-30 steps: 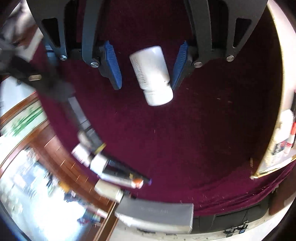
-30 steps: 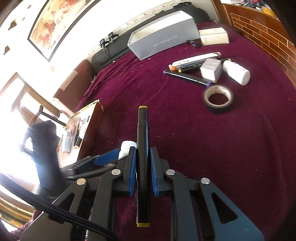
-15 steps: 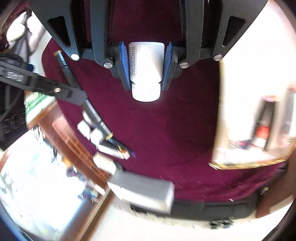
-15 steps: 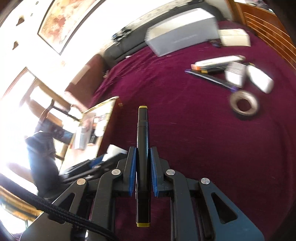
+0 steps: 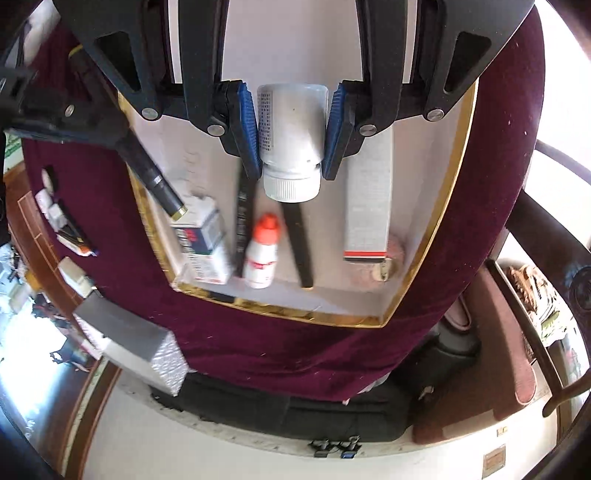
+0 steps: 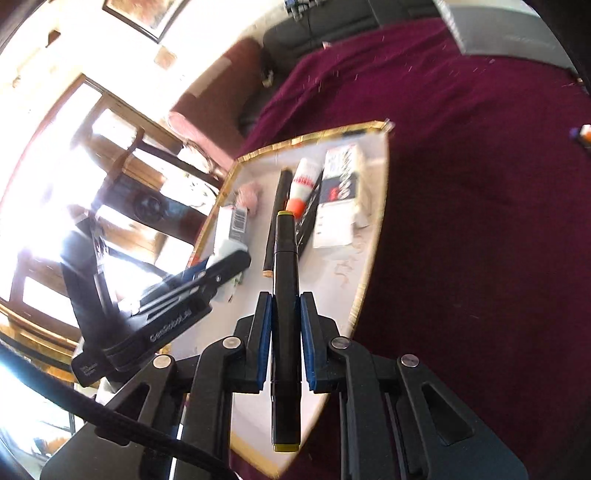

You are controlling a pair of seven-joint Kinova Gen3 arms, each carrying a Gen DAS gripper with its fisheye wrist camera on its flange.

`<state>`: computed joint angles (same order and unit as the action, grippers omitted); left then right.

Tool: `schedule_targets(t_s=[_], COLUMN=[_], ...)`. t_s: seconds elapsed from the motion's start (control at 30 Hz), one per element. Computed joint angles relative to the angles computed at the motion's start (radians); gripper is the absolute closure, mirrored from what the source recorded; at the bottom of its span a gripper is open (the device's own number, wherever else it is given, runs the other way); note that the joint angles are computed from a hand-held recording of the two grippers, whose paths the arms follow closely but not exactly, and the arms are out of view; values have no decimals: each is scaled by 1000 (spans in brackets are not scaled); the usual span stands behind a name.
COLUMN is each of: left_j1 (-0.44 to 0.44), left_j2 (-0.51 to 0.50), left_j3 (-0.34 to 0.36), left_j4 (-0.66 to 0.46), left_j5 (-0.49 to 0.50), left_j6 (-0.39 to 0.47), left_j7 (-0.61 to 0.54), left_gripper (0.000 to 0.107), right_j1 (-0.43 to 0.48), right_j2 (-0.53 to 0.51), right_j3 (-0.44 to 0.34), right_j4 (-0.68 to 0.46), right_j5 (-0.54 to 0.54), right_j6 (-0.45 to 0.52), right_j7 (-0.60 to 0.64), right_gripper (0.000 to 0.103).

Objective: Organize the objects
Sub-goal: 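Place the white bottle and the black marker into the white tray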

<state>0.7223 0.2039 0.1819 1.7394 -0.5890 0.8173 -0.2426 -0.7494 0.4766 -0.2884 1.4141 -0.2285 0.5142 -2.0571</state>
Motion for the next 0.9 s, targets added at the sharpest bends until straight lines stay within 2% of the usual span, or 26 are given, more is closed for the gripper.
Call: schedule_targets(t_s=[0.07, 0.17, 0.23, 0.47, 0.53, 0.63, 0.77, 0.83, 0.9], left_j1=[-53, -19, -39, -44, -58, -70, -59, -42, -16], left_j2=[1, 19, 23, 13, 2, -23, -51, -70, -84], left_j3=[19, -14, -12, -28, -29, -30, -22, -10, 10], left_j4=[7, -19, -22, -2, 14, 41, 51, 53, 46], left_j5=[55, 36, 58, 67, 82, 93, 54, 11, -54], left_j6=[-25, 14, 4, -49, -80, -118, -102, -83, -52], left_j7=[-46, -53, -75, -61, -61, -44, 17, 69, 134], left_gripper=[79, 79, 79, 79, 75, 69, 66, 65, 63], right_j1=[-41, -96, -127, -193, -199, -196, -209, -222, -243], right_j2=[52, 110, 132, 168, 174, 160, 128, 94, 45], right_j3=[32, 80, 107, 159, 158, 151, 161, 174, 196], right_j4=[-69, -162, -202, -284, -303, -285, -252, -215, -161], right_j5=[28, 79, 118, 234, 252, 265, 297, 327, 374], right_j6=[49, 120, 153, 239, 257, 250, 225, 199, 164], right_j7=[-35, -93, -128, -217, -227, -231, -249, -269, -302], right_gripper=[90, 90, 90, 90, 90, 87, 81, 79, 71])
